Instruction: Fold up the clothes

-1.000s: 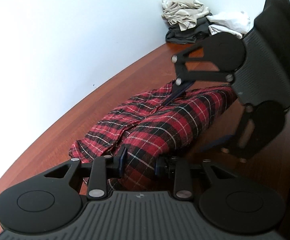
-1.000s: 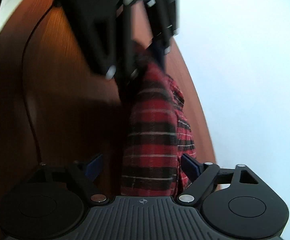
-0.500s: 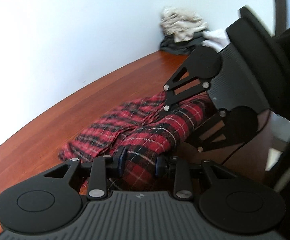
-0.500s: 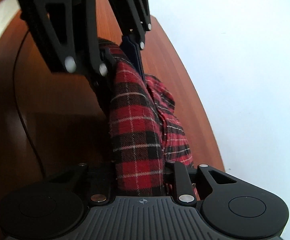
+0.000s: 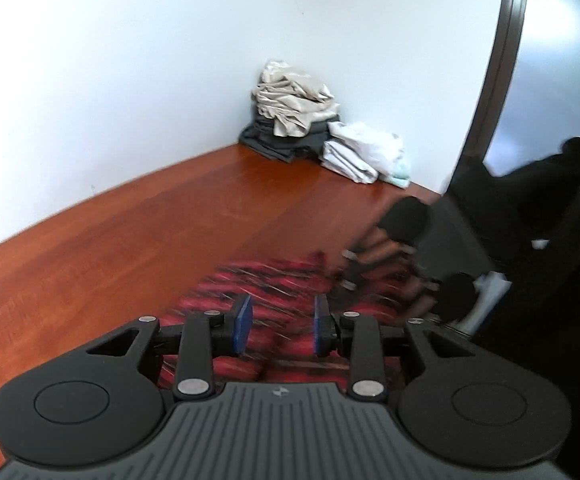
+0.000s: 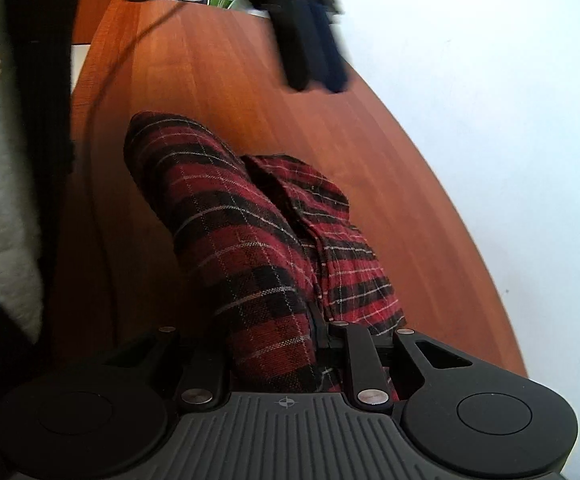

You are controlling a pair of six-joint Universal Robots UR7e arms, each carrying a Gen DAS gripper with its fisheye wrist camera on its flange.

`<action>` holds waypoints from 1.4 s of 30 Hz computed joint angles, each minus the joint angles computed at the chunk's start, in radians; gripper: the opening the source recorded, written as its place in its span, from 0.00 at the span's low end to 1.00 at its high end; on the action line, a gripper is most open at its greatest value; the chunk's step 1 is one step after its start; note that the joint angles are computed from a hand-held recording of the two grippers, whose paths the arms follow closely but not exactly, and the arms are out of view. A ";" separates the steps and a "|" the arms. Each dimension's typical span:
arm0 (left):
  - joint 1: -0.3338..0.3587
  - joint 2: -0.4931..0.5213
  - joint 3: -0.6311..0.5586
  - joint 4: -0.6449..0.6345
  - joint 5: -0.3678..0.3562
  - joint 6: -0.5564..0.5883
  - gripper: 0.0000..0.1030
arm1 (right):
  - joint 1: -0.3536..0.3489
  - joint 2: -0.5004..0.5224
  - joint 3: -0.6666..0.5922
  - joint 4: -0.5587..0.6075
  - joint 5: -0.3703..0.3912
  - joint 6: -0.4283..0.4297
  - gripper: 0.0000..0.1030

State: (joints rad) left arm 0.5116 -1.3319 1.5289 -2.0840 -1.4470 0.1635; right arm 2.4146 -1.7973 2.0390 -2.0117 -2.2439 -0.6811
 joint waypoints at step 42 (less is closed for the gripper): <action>0.344 0.287 -0.079 -0.013 -0.353 -0.098 0.11 | -0.422 0.542 -0.776 0.717 0.568 0.266 0.25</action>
State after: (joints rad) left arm 0.8554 -1.0446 1.4496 -2.0967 -1.7998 0.0656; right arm 1.9926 -1.2554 1.2626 -1.2950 -1.6756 -0.4146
